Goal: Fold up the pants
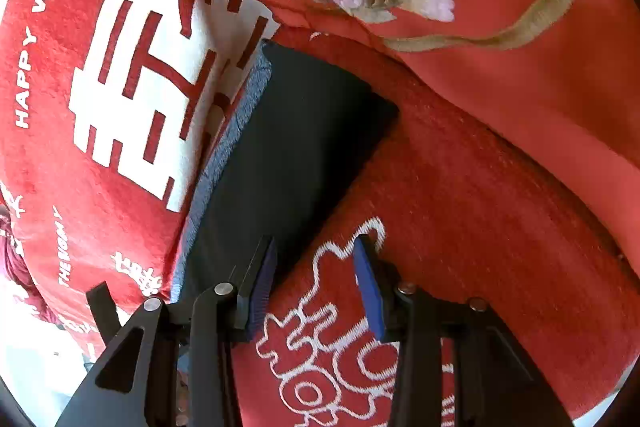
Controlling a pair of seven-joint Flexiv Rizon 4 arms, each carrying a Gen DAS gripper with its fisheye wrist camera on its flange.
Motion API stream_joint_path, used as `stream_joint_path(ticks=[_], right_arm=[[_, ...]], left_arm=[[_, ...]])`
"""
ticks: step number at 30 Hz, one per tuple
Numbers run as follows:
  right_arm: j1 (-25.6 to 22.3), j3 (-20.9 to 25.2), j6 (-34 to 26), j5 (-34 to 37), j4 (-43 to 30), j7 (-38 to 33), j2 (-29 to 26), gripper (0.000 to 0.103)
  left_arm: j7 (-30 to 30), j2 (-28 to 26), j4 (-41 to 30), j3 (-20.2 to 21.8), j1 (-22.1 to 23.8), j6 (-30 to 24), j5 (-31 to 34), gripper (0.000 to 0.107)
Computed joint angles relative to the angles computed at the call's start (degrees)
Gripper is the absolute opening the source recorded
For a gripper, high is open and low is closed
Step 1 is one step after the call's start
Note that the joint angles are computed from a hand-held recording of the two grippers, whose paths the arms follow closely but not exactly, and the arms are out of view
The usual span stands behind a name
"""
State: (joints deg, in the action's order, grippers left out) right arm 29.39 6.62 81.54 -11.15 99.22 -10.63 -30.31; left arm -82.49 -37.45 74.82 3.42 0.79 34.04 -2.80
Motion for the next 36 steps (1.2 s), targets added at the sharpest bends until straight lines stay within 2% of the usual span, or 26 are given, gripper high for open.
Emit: stream_joint_path(ticks=[5, 11, 14, 15, 16, 17, 18, 19, 20, 24, 26, 27, 28, 29, 36], right_arm=[[1.0, -1.9, 3.8, -0.1, 0.5, 0.8, -0.9, 0.043], [8.6, -13.2, 9.7, -2.6, 0.1, 6.3, -3.5, 0.045], [12.4, -18.9, 10.4, -2.8, -1.4, 9.2, -5.1, 0.047], [12.0, -18.6, 9.7, -2.8, -2.4, 9.5, -5.6, 0.047], [10.0, -16.4, 8.9, -3.5, -3.6, 10.0, -5.9, 0.047], [7.3, -12.4, 5.2, -1.8, -5.9, 7.5, -6.0, 0.042], [5.4, -9.9, 3.6, -2.6, -6.7, 7.3, -5.9, 0.035], [4.0, -8.2, 3.2, -2.6, -7.2, 6.4, -5.8, 0.018], [3.2, -7.2, 3.9, -2.9, -7.2, 5.4, -5.5, 0.015], [3.2, -6.7, 4.8, -4.5, -7.2, 2.8, -4.2, 0.014], [4.1, -7.6, 5.2, -5.5, -7.5, 2.2, -3.7, 0.014], [4.5, -7.9, 4.9, -6.0, -7.7, 1.9, -3.6, 0.014], [4.0, -6.8, 4.3, -6.3, -8.6, 0.8, -3.7, 0.014], [4.2, -7.0, 3.9, -6.7, -9.0, 0.3, -3.7, 0.014], [4.9, -5.5, -3.1, -10.7, -13.9, -5.3, -3.7, 0.014]], left_arm=[[-0.5, 0.0, 0.0, 0.0, 0.0, 0.2, 0.1, 0.103], [0.3, 0.4, 2.2, -0.3, 0.4, 2.9, -0.5, 0.103], [0.8, 1.2, 3.8, -0.5, 0.5, 4.5, -0.9, 0.103], [1.0, 1.3, 3.7, -0.4, 0.5, 4.1, -1.0, 0.103], [0.9, 1.1, 2.9, -0.2, 0.4, 2.8, -0.8, 0.103], [0.5, 1.1, 2.1, 0.1, 0.3, 2.0, -0.5, 0.094], [0.5, 1.5, 2.0, -0.1, 0.5, 2.1, -0.9, 0.078], [1.0, 1.5, 1.4, -0.6, 0.7, 1.6, -1.6, 0.074], [1.7, 1.7, 1.2, -1.0, 0.9, 1.6, -2.0, 0.073], [3.5, 1.5, 1.3, -2.0, 0.5, 4.5, -3.0, 0.073], [4.5, 0.4, 1.0, -3.0, 0.5, 2.5, -4.5, 0.073], [4.3, 0.4, 2.4, -2.5, -0.4, 4.4, -3.8, 0.073], [4.3, 1.4, 5.5, -2.3, -1.0, 10.0, -2.8, 0.073], [4.5, 1.9, 6.8, -1.9, -1.5, 12.1, -2.3, 0.073], [7.1, 1.8, 7.0, -3.1, -0.1, 11.5, -5.4, 0.076]])
